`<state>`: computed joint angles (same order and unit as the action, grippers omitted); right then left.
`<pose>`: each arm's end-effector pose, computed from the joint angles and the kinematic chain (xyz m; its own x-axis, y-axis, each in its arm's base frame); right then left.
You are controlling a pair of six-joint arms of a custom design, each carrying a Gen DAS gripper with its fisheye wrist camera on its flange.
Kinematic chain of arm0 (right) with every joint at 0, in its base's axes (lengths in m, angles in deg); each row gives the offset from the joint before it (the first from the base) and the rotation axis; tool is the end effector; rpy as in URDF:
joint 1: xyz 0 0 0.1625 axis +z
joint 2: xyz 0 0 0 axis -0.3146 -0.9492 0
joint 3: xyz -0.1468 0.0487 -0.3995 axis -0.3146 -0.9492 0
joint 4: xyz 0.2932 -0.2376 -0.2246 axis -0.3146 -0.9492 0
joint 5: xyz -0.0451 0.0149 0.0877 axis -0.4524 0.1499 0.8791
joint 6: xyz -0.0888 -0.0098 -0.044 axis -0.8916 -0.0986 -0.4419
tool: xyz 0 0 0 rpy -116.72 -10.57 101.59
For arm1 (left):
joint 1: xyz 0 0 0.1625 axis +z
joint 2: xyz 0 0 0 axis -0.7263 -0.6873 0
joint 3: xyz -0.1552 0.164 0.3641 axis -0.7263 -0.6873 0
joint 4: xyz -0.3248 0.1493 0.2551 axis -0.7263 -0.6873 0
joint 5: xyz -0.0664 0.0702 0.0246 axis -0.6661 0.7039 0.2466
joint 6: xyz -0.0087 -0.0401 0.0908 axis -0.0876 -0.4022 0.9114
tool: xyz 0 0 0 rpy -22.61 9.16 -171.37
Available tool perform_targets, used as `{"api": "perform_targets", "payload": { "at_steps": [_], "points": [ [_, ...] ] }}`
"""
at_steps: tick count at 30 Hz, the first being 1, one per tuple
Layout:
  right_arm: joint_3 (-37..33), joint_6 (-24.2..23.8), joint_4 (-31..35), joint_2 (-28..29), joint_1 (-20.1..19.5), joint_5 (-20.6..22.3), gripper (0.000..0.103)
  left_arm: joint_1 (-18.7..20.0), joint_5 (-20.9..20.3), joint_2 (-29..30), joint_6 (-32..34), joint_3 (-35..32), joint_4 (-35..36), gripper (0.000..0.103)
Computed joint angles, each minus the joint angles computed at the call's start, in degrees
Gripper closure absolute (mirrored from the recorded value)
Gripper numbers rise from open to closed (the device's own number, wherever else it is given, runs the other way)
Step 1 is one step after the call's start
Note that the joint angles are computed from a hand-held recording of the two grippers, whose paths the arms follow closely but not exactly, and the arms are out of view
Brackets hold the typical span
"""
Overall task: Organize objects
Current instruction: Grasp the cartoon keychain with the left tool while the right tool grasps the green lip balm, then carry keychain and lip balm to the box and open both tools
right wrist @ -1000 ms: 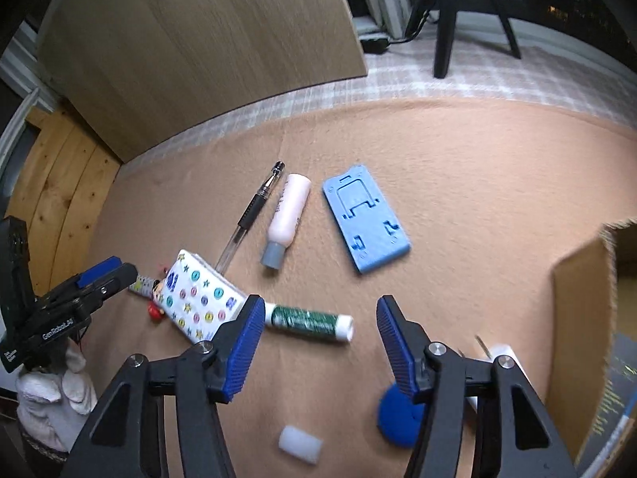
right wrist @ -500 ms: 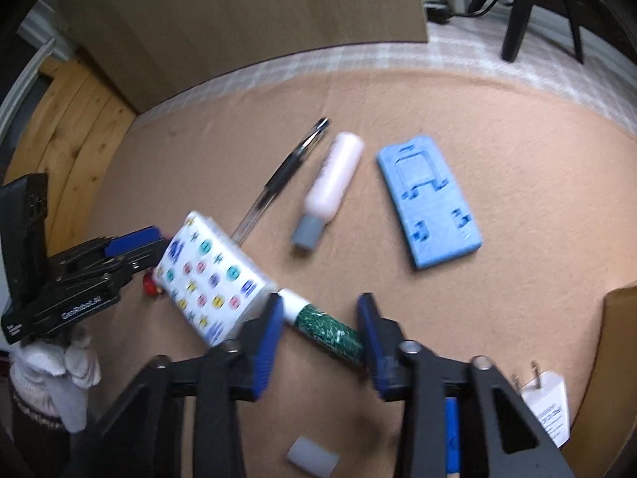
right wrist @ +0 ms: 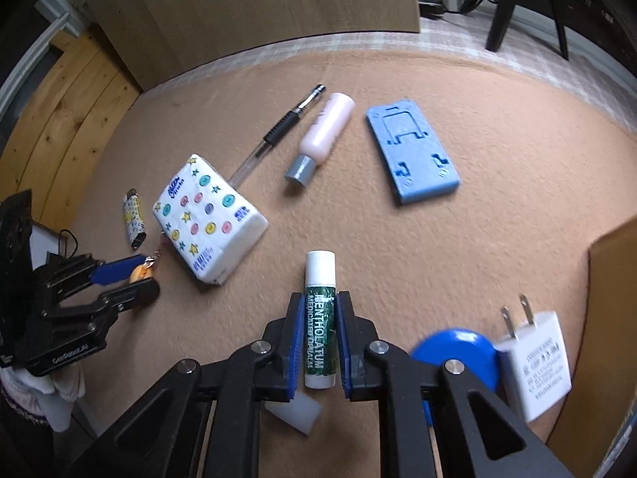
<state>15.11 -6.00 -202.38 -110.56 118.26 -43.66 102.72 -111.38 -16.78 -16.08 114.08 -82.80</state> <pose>0.2114 -0.6489 0.0239 -0.7136 -0.6247 0.3170 -0.5974 0.7790 0.1903 -0.0619 -0.4659 0.1488 -0.7800 -0.3480 -0.5201 -0.0128 0.8398 -0.5428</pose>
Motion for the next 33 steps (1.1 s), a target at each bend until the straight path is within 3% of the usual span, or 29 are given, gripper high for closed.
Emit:
{"api": "perform_targets", "payload": {
  "at_steps": [11, 16, 20, 33],
  "points": [
    [3.95, -1.35, -4.80, -2.25, -0.15, -1.66, 0.089, -6.16, -0.71, -0.61, -9.05, 5.67, -0.93, 0.072],
    [6.14, 0.35, -7.44, -3.80, -0.48, 0.12, 0.089, -7.74, -1.86, -0.99, -12.93, 7.72, -4.85, 0.073],
    [8.01, 1.55, -8.46, -6.11, -1.05, 2.16, 0.089, -8.05, -2.01, -0.74, -13.83, 8.04, -7.51, 0.074],
    [16.74, 0.70, -15.44, -15.84, -2.67, 3.67, 0.089, -10.36, 1.59, -1.06, -16.10, 5.56, -4.28, 0.074]
  ]
}}
